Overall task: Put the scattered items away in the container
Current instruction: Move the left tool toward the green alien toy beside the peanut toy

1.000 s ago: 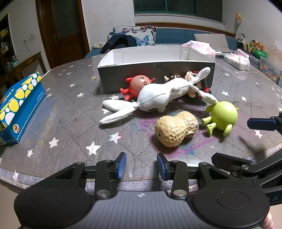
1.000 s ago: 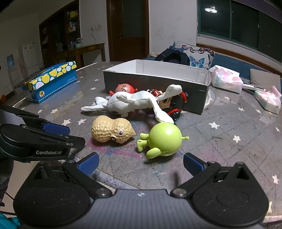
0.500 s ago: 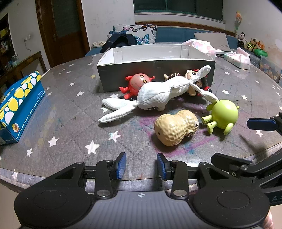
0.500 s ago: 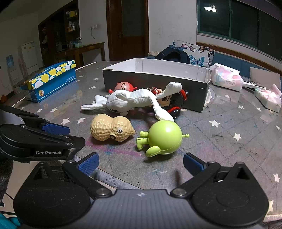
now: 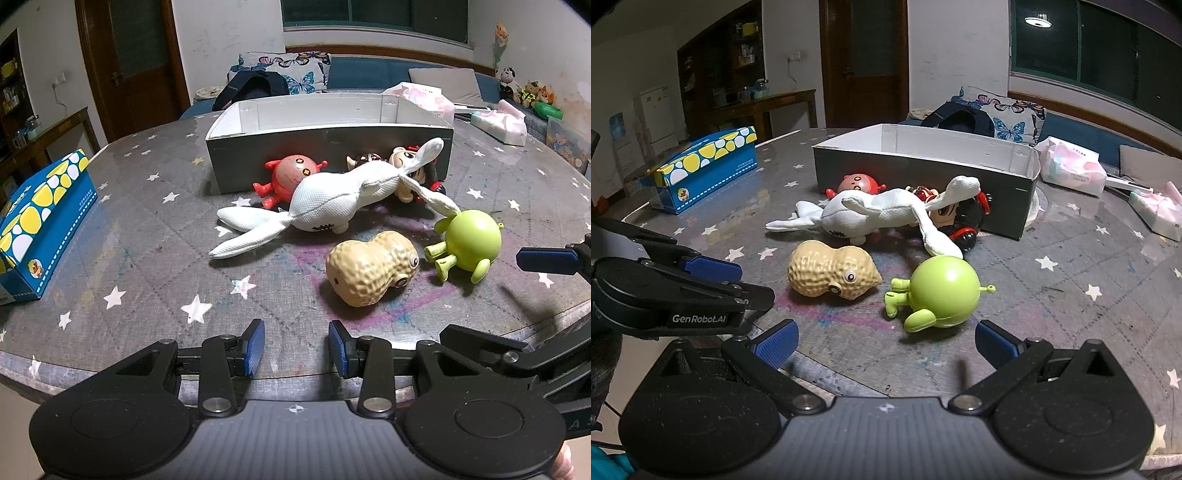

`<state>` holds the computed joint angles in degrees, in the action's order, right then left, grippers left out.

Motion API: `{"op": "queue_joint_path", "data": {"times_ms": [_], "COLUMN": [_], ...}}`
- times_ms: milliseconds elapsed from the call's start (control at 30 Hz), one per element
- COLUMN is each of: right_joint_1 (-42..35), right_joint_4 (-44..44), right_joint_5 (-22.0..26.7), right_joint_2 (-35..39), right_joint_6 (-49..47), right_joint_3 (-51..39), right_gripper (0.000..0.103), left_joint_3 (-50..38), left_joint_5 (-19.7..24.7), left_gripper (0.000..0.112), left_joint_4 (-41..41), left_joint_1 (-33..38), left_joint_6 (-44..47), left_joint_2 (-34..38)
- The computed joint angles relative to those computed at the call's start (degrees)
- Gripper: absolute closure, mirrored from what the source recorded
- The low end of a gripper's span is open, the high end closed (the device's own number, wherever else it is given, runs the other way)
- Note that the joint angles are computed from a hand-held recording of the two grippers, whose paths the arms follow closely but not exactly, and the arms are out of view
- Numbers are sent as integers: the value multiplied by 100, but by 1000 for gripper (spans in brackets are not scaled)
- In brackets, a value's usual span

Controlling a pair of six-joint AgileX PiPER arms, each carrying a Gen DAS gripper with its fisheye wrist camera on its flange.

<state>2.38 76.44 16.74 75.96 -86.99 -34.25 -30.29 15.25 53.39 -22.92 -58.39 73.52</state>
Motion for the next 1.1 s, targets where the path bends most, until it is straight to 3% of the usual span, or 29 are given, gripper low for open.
{"op": "queue_joint_path", "data": {"times_ms": [933, 1100], "right_joint_1": [-12, -20], "right_joint_4": [124, 145], "right_joint_5": [186, 181], "right_joint_2": [151, 197], "right_joint_6": [-229, -225], "right_joint_3": [-180, -237], "right_gripper": [5, 5], "left_joint_3": [-115, -135], "left_joint_5": [-174, -296], "left_gripper": [72, 72], "left_joint_4": [-1019, -1555], "left_joint_1": [326, 486], "left_joint_6": [1122, 1701], "left_joint_2": [-101, -167]}}
